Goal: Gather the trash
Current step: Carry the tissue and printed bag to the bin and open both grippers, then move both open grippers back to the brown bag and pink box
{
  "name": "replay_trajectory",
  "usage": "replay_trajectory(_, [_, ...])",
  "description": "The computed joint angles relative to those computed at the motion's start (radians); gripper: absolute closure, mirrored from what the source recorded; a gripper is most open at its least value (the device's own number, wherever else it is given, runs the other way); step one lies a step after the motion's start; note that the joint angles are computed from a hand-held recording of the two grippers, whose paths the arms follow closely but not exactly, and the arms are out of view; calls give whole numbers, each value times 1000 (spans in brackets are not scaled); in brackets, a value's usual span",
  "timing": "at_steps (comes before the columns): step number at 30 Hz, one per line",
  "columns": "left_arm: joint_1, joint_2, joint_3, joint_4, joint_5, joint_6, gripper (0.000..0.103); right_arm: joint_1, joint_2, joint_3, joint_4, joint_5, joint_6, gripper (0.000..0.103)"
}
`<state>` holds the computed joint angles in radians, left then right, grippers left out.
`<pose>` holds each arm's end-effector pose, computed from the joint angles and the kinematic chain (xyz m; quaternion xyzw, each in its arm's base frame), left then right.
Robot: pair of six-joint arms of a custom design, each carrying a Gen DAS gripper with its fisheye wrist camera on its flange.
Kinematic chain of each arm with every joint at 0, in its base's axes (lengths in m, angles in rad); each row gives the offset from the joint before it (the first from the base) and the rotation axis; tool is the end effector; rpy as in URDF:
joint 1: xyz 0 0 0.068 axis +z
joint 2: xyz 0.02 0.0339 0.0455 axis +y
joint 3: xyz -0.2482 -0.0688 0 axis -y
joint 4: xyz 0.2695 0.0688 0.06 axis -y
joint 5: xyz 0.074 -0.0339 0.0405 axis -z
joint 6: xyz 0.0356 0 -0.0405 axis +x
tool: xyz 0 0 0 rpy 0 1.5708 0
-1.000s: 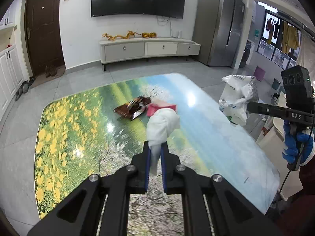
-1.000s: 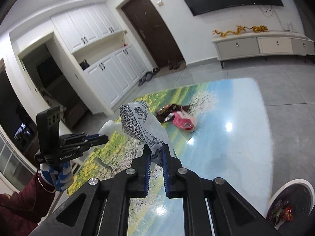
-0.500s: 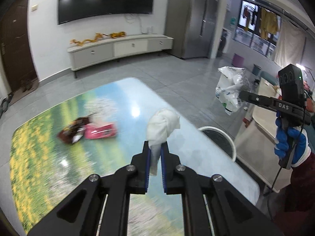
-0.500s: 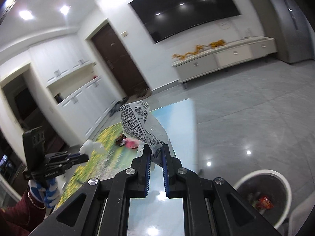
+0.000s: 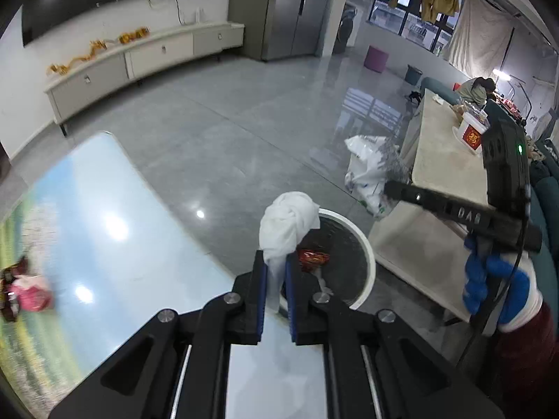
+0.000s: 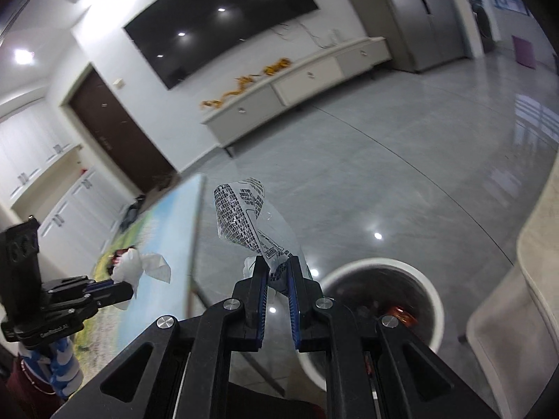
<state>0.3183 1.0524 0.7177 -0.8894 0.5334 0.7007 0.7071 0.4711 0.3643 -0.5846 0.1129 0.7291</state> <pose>0.2021 0.0475 0.1988 0.2252 0.9242 -0.1455 0.2719 0.1223 0.0992 0.1873 0.0340 0.9031 0.2412 0.3536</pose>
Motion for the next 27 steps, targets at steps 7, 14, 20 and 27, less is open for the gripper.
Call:
replay_trajectory(7, [-217,159,8,159,-69,-234,93,-150,56,-49,27,-97,-44,92])
replay_trajectory(14, [-278,298,60,175,16,-342,54,-209,91,-77,28,-112,-60,84])
replay_trajectory(20, [-269,227,42,159,32,-360,43,-213,43,-85,-31,-91,-47,72])
replay_trajectory(27, [-176,107,21,98,13,-292,43,-146,-19,-34,-117,-23,-7,72])
